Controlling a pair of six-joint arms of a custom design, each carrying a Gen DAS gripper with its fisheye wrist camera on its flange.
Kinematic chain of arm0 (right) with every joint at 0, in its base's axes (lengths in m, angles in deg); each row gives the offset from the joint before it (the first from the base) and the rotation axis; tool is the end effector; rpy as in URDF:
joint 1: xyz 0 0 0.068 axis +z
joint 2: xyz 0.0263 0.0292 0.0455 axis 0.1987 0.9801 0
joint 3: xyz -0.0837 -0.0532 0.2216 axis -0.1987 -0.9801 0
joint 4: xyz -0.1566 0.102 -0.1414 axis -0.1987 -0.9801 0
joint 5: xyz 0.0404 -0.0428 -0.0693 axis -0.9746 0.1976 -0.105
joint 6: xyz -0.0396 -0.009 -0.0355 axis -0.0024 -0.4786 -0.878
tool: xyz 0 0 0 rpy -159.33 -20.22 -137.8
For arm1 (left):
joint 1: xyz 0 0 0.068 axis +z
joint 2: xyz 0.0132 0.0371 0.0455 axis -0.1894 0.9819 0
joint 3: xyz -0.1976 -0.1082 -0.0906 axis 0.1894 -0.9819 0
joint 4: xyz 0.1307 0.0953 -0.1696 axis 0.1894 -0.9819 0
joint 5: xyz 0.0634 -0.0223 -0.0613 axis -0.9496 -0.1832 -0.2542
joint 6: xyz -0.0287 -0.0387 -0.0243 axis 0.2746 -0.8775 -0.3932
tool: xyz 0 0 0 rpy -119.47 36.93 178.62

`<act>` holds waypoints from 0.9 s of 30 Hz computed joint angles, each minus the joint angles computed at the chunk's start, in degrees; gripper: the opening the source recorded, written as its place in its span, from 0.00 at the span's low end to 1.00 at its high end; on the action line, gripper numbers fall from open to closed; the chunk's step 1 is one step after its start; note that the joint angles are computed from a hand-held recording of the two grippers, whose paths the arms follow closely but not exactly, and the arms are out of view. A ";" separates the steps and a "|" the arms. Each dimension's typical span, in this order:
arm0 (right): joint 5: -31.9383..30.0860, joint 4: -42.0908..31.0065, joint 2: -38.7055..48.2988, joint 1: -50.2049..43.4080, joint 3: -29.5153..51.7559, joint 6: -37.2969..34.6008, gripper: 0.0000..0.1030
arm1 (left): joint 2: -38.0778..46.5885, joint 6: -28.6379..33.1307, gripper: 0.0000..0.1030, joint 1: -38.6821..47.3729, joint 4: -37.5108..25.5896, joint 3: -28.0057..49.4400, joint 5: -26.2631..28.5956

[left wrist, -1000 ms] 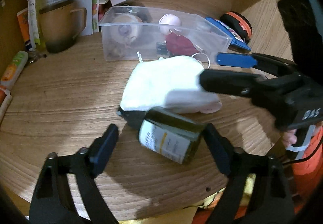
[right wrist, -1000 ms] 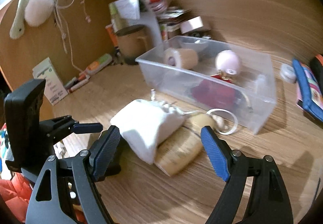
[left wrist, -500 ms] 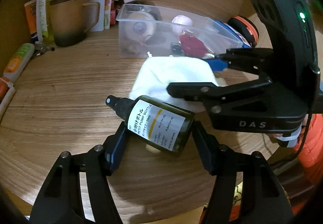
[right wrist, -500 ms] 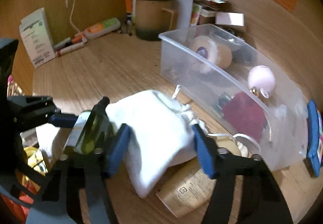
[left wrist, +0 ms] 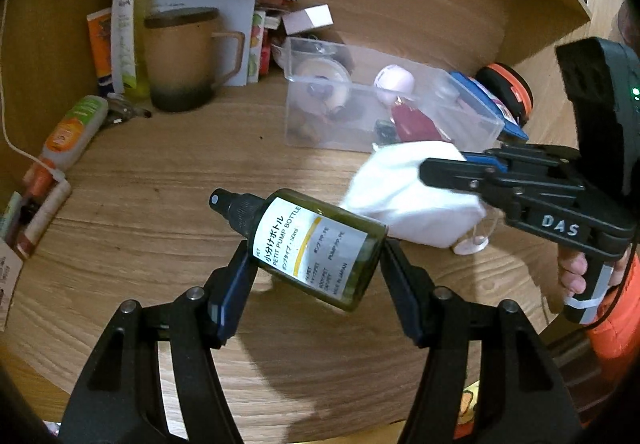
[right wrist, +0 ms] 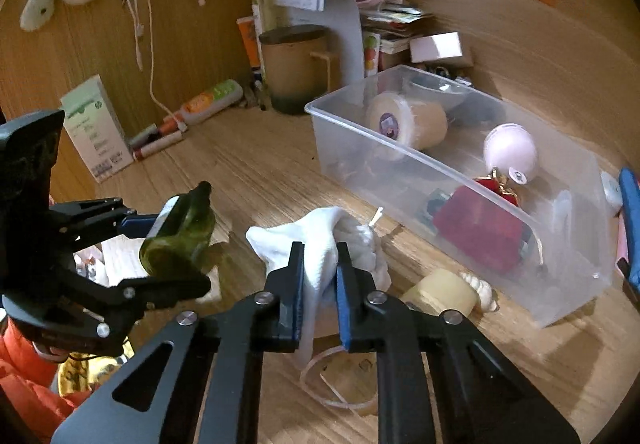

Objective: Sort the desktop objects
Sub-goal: 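Lift and carry the green bottle and white bag over the clear bin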

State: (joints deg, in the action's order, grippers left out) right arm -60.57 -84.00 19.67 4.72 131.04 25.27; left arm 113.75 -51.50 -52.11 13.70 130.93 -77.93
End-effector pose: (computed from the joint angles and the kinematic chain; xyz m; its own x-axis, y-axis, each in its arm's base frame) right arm 0.2798 -0.0138 0.1492 -0.5823 -0.4011 -0.7071 -0.6217 0.7802 0.0694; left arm 0.2240 -0.1863 0.1514 -0.7102 0.0364 -0.7031 0.2393 0.9517 -0.1925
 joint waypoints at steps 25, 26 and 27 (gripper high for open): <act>-10.70 -10.87 -10.69 -10.24 4.53 -4.52 0.07 | -2.59 6.35 0.61 -1.54 -7.46 10.82 -5.97; -10.94 -11.28 -10.68 -10.72 4.97 -4.60 0.07 | -2.75 6.64 0.61 -1.49 -7.42 10.88 -5.78; -11.34 -11.72 -10.67 -11.42 5.62 -4.54 0.07 | -2.62 6.91 0.61 -1.43 -7.41 11.32 -5.52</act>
State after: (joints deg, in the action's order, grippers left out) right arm -71.91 -95.71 9.01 -6.70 136.66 20.73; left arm 111.13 -44.59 -53.54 6.29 142.25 -83.45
